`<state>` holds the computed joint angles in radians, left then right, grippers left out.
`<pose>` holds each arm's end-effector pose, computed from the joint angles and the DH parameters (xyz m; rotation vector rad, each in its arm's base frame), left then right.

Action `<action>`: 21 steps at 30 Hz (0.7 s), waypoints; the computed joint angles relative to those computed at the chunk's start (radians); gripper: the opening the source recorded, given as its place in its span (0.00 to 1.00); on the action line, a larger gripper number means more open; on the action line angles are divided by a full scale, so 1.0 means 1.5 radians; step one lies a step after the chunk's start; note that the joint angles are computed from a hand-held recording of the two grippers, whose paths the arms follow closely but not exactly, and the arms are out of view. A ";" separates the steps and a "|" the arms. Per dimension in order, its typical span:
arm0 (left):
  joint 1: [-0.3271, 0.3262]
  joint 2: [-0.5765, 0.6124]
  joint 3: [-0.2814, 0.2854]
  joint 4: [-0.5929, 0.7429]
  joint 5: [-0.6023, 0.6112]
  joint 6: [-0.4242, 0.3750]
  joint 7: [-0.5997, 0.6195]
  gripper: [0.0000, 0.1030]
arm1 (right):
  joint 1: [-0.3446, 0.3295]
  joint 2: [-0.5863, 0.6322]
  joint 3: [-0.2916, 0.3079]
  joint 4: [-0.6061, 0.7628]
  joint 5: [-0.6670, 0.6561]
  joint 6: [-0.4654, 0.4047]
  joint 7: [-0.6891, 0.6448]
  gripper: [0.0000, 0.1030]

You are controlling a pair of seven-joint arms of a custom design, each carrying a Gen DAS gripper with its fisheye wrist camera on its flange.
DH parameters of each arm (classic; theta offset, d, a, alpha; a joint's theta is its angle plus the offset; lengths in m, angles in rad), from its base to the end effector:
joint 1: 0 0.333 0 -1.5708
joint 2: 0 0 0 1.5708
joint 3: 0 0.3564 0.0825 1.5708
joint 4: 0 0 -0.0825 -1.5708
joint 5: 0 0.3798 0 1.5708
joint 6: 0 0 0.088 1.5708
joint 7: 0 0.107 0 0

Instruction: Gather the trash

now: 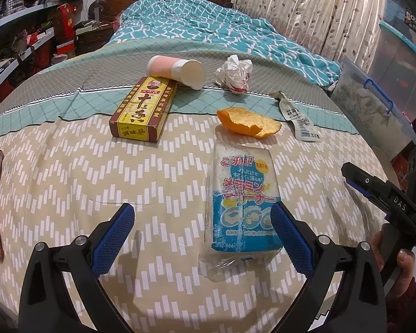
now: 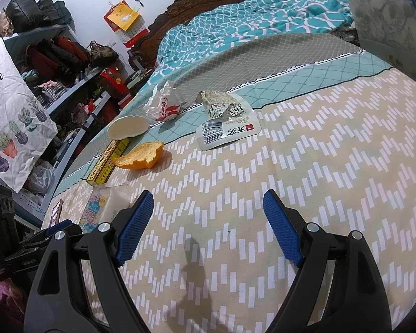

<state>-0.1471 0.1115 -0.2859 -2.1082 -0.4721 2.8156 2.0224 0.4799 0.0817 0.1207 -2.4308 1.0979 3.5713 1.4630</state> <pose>0.5591 -0.2279 0.4727 -1.4659 2.3892 -0.9103 0.4616 0.1807 0.4065 -1.1416 1.9798 -0.4364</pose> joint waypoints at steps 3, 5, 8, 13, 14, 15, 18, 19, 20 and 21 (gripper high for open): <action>0.000 0.000 -0.001 0.001 -0.003 0.000 0.004 0.92 | -0.002 -0.001 0.000 -0.003 -0.010 -0.001 0.009 0.79; 0.000 0.000 -0.002 0.001 -0.005 0.000 0.007 0.92 | -0.003 -0.001 0.000 -0.005 -0.014 -0.001 0.013 0.79; 0.000 0.001 -0.003 0.001 -0.009 0.001 0.012 0.92 | -0.003 -0.002 0.000 -0.007 -0.019 0.000 0.017 0.79; 0.000 0.000 -0.006 0.002 -0.018 0.002 0.024 0.92 | -0.005 -0.003 -0.001 -0.009 -0.027 0.000 0.025 0.79; 0.000 0.000 -0.006 0.001 -0.022 0.003 0.028 0.92 | -0.004 -0.001 -0.001 -0.007 -0.025 0.000 0.024 0.79; -0.001 0.000 -0.007 0.002 -0.024 0.003 0.031 0.92 | -0.004 -0.002 -0.001 -0.007 -0.025 0.000 0.025 0.79; -0.001 -0.001 -0.009 0.001 -0.036 0.004 0.044 0.92 | -0.004 -0.001 -0.001 -0.007 -0.028 0.000 0.028 0.79; -0.001 -0.001 -0.009 0.002 -0.039 0.004 0.047 0.92 | -0.006 -0.004 -0.001 -0.012 -0.035 0.000 0.034 0.79; -0.002 0.000 -0.009 0.002 -0.042 0.004 0.051 0.92 | -0.005 -0.001 -0.001 -0.008 -0.030 0.001 0.030 0.79; -0.002 0.000 -0.009 0.003 -0.043 0.003 0.052 0.92 | -0.004 -0.001 -0.001 -0.008 -0.030 0.001 0.030 0.79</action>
